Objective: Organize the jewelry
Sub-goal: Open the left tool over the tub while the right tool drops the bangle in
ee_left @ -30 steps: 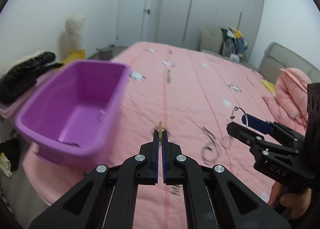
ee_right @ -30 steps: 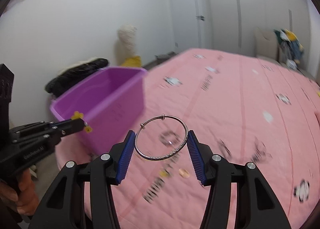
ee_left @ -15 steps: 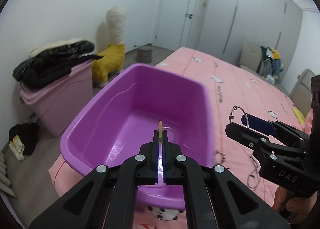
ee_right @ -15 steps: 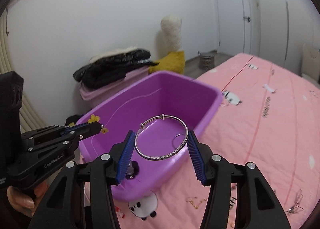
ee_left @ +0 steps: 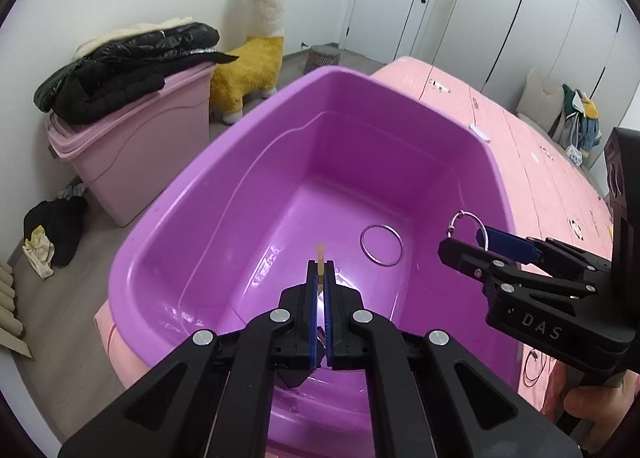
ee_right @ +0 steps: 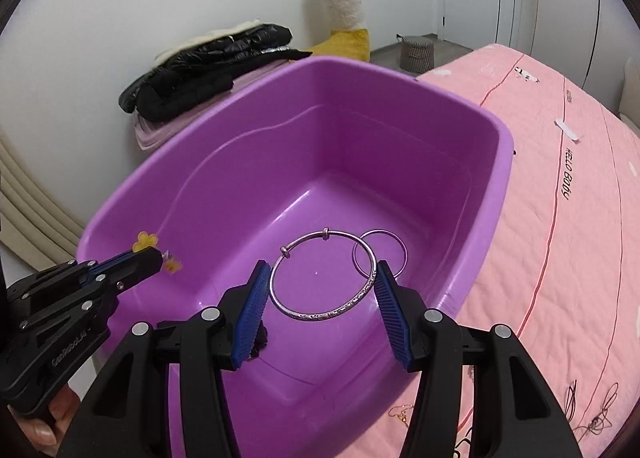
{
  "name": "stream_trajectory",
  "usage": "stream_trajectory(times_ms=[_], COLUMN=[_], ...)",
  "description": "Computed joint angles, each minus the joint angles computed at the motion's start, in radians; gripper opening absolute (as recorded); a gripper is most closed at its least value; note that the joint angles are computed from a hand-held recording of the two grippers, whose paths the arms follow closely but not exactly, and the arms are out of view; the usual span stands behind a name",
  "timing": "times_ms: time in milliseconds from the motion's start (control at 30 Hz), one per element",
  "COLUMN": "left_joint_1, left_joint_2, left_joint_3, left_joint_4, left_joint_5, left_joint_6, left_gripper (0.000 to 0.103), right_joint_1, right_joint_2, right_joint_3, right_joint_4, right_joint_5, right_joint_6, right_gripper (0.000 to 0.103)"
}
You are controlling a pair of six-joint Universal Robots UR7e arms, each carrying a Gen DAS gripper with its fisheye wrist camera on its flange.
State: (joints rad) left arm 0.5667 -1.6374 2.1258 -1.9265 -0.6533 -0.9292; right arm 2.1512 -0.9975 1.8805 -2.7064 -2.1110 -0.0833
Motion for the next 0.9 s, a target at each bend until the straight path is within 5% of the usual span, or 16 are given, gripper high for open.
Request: stream_trajectory(times_ms=[300,400,433,533,900], left_joint_1=[0.017,0.014,0.013,-0.021,-0.036], left_joint_2=[0.021,0.031,0.029,0.020,-0.002], left_joint_3=[-0.014,-0.029,-0.029,-0.026,-0.024], left_joint_4=[0.064,0.113,0.114,0.170,0.206], left_joint_5=[-0.009,-0.001,0.004,0.066,0.068], left_joint_6=[-0.027,-0.061,-0.061,-0.122,-0.174], left_gripper=[0.003,0.011,0.025,0.093,0.092], right_joint_1=[-0.001,0.002,0.005,0.002,-0.002], right_joint_2=[0.024,0.024,0.024,0.015,-0.011], right_joint_3=[-0.023,-0.028,-0.026,-0.025,-0.009], right_joint_4=[0.010,0.016,0.007,0.006,-0.003], right_joint_5=[-0.024,-0.038,-0.047,-0.051,-0.049], right_joint_6=[0.011,0.017,0.014,0.016,0.031], right_gripper=[0.052,0.064,0.066,0.066,0.066])
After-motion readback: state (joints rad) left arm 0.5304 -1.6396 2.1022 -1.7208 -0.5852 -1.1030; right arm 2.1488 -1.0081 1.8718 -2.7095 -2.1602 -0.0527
